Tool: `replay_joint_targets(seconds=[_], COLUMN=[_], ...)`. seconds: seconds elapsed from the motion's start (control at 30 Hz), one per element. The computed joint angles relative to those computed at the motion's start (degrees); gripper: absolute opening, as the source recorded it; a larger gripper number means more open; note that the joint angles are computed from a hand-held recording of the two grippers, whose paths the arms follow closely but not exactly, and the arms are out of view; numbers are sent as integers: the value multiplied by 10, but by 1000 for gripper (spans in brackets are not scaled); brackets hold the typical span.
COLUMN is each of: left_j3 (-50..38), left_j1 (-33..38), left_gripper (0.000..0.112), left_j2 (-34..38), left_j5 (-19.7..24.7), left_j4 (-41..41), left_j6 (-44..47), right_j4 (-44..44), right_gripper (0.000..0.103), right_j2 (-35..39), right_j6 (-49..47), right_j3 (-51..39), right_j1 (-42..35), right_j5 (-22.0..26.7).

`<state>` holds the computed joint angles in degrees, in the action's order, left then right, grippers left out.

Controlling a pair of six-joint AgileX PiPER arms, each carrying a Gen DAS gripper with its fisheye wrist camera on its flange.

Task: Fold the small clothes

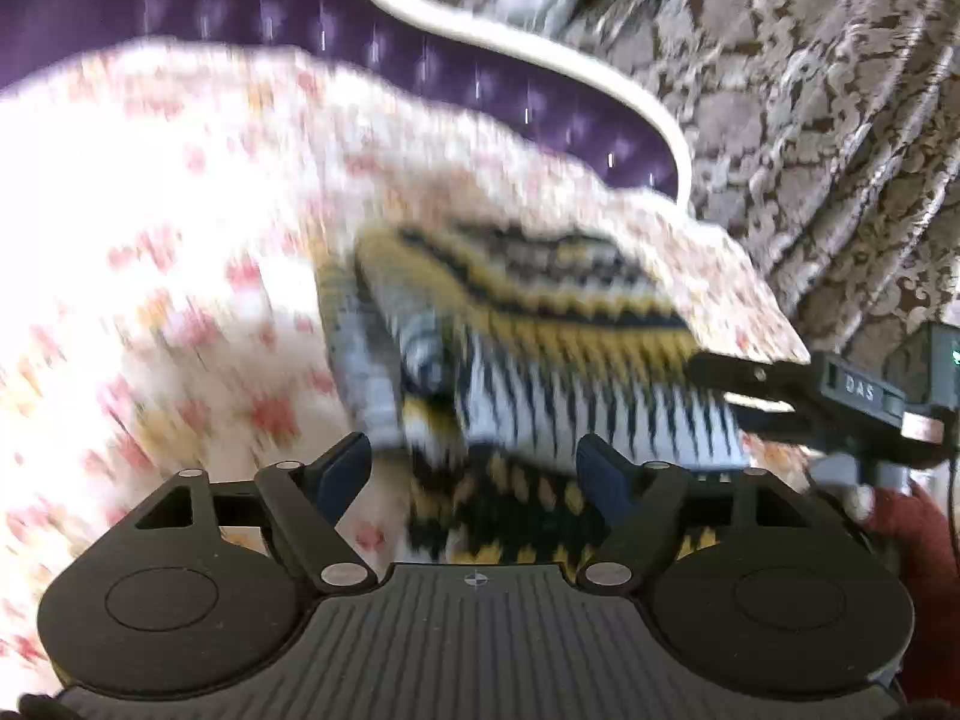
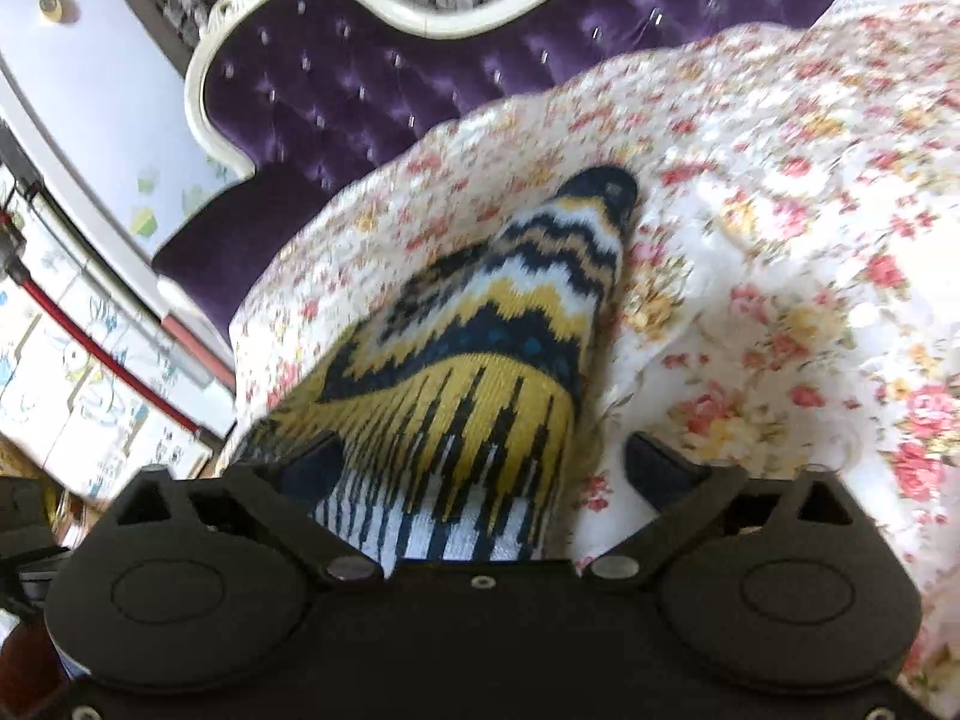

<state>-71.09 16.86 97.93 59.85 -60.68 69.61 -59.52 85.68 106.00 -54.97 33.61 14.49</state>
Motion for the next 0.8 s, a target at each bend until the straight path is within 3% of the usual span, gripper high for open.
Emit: replay_joint_targets(seconds=[0.07, 0.17, 0.27, 0.37, 0.47, 0.63, 0.7, 0.8], left_j3=[26, 42, 43, 48, 44, 48, 48, 52], left_j1=[7, -14, -58, -104, -139, -153, -154, -147], left_gripper=[78, 86, 87, 87, 87, 87, 87, 89], left_j2=[-28, -55, -65, -65, -52, -28, -19, -6], left_j5=[-23, -72, -138, -211, -261, -298, -303, -296], left_j4=[-35, -81, -89, -96, -78, -43, -22, -18], left_j6=[39, 77, 85, 90, 63, 38, 24, 25], right_j4=[-77, -99, -26, -13, -2, 39, 58, 49], right_gripper=[103, 103, 103, 103, 103, 103, 102, 102], right_j2=[-13, -18, 13, 50, 76, 134, 140, 113], right_j6=[83, 103, 19, -27, -69, -156, -162, -96], right_j3=[8, -3, -66, -119, -152, -203, -191, -122], right_j1=[14, 34, 58, 65, 52, 50, 44, 19], right_j5=[31, 96, 202, 268, 274, 312, 298, 219])
